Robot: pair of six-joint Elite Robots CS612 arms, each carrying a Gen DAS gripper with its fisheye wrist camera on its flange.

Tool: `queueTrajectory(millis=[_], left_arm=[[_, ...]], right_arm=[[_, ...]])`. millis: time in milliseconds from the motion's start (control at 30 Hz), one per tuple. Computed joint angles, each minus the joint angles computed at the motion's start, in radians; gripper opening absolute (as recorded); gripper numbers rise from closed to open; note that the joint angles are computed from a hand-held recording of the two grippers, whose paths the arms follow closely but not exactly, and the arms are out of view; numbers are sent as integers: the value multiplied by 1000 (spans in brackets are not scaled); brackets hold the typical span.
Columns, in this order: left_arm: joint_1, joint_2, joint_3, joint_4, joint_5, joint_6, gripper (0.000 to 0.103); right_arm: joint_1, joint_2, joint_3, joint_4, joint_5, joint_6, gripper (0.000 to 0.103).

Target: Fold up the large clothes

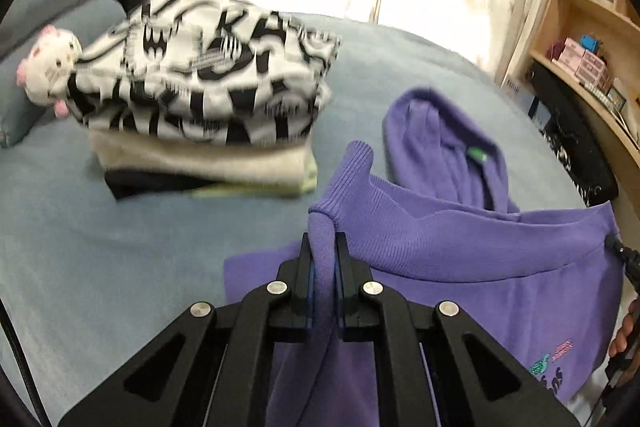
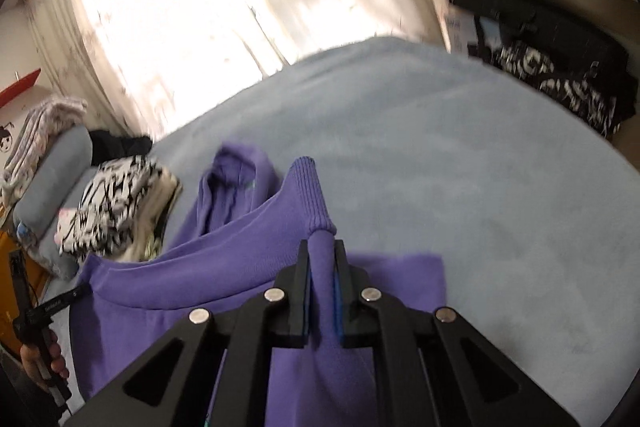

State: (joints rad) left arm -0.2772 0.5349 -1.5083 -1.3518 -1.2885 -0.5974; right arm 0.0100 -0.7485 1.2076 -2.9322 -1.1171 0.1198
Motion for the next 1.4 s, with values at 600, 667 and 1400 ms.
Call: queueTrajectory(millis=[600, 667, 1400], left_arm=[[20, 12, 61, 92, 2, -137, 29], [6, 13, 36, 93, 62, -173, 38], [-2, 7, 129, 52, 122, -53, 25]], right_arm=[[55, 92, -166, 281, -229, 7, 20], [63, 72, -131, 216, -246, 24, 25], [86, 146, -215, 288, -352, -65, 0]])
